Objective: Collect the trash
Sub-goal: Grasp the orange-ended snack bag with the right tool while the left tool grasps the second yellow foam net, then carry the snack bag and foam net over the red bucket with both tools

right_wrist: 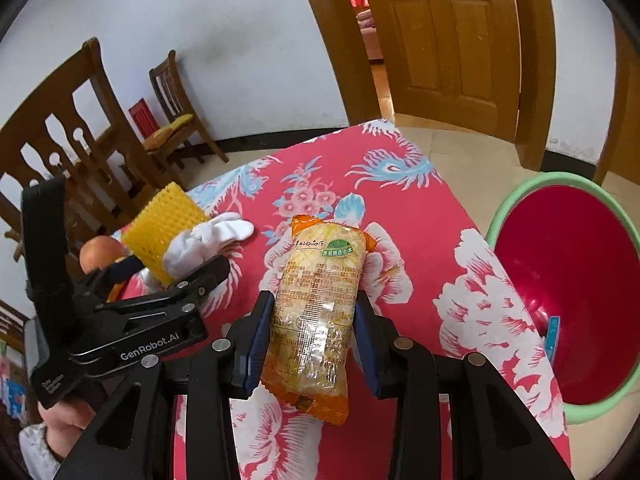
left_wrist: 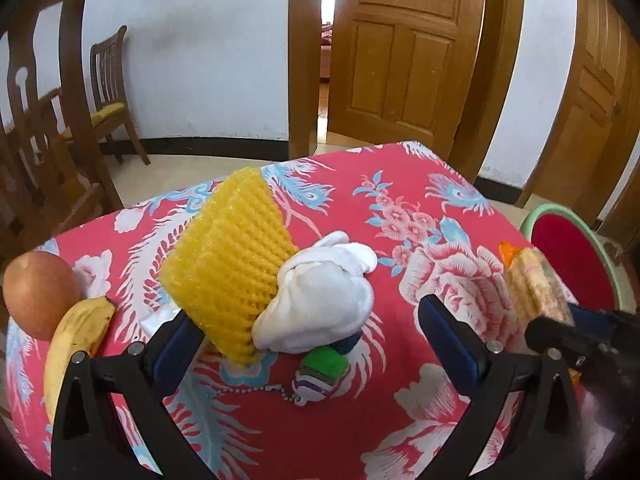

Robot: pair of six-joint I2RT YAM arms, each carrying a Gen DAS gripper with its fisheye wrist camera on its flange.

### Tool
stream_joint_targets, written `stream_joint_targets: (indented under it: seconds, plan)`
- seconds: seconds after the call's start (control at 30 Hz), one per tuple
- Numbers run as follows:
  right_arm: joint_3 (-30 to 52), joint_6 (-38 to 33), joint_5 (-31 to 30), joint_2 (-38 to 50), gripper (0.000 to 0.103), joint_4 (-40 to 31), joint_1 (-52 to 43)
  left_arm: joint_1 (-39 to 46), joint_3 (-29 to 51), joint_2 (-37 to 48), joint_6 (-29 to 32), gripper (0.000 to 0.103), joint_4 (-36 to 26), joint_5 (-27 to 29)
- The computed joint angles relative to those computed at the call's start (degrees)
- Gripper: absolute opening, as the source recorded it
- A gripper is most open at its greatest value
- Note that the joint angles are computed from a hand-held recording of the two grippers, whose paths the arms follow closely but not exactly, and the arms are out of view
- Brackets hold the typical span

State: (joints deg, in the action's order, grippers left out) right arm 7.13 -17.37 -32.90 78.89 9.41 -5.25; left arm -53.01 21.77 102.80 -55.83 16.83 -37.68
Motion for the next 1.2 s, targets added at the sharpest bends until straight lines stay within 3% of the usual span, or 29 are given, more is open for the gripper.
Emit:
stream_joint_targets:
  seconds: [0.2, 0.27, 0.33, 0.53, 0.73, 1.2]
  plan:
    - [-0.8, 0.8, 2.6, 2.3, 0.04, 3.4, 3.3, 1.5, -3.5, -1.2, 0.4, 0.095, 3.9, -0.2]
    - [-1.0, 0.9, 2.7, 2.1, 0.04, 3.5, 3.8, 2.5, -5.5, -1.8, 1.7, 0.08, 8.6, 1.3]
    - [-0.9, 1.1, 2.5, 1.7, 0.04, 3.2, 4.0, 3.9, -6.5, -1.6, 3.5, 0.056, 12.3, 3.9]
    - [-0.5, 2.2, 2.3, 2.2, 0.04, 3.5, 5.5, 3.7, -7.6, -1.4, 2.4, 0.029, 14.6, 3.6]
    - [-0.7, 2.7, 3.1, 3.4, 0.04, 5.2, 6.8, -0.4, -11.3, -3.9, -1.7, 0.025, 17.4, 0.2]
    - [-1.9, 3.7, 4.4, 4.4, 0.04, 8.4, 8.5, -6.6, -10.2, -10.4, -5.2, 0.026, 8.6, -5.1]
